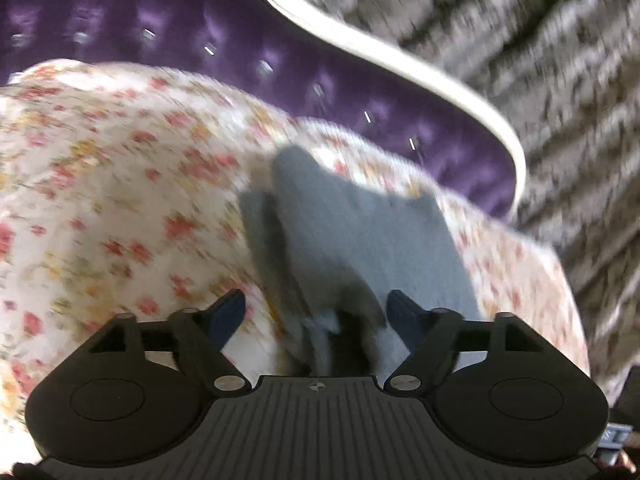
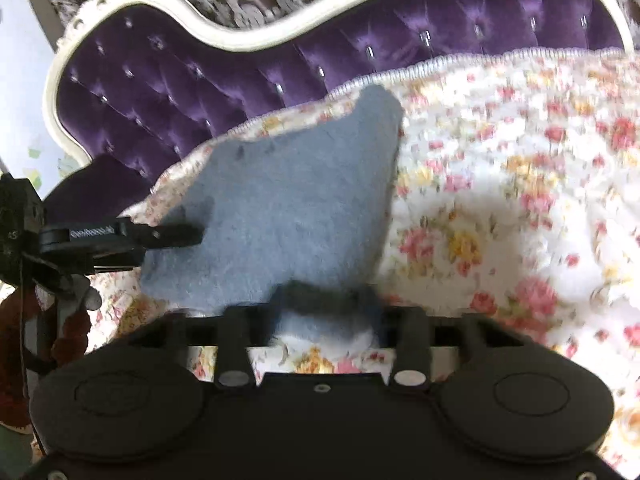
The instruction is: Fold small clothes
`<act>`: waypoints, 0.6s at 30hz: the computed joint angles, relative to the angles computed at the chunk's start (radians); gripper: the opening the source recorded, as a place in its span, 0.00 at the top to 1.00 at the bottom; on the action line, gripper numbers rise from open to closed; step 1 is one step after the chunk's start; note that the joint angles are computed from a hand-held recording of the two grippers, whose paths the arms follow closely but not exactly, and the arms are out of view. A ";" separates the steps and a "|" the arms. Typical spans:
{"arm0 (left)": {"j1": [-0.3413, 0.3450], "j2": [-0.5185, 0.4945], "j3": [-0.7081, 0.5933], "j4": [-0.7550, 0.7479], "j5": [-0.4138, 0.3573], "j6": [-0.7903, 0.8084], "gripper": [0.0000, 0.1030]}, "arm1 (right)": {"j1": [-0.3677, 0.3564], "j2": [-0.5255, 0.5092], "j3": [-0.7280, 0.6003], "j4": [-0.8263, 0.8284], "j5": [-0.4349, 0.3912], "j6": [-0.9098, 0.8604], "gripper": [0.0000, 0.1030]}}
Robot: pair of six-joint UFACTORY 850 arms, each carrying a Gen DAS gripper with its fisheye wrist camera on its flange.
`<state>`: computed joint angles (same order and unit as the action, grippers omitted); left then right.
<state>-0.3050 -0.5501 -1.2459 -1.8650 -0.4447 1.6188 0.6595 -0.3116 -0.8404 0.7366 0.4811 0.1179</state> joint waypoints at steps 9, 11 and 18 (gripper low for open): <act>0.010 -0.041 -0.052 0.286 -0.112 -0.269 0.14 | -0.061 0.016 0.021 -0.130 0.073 0.140 0.05; 0.002 -0.061 -0.072 0.353 -0.142 -0.314 0.14 | -0.089 0.006 0.014 -0.220 0.071 0.226 0.01; -0.030 -0.077 -0.081 0.334 -0.126 -0.275 0.06 | -0.182 -0.081 -0.056 -0.532 0.081 0.533 0.01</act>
<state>-0.3350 -0.6276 -1.3268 -1.5312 -0.5708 1.3440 0.4777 -0.3923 -0.8966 0.2048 0.5623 0.6514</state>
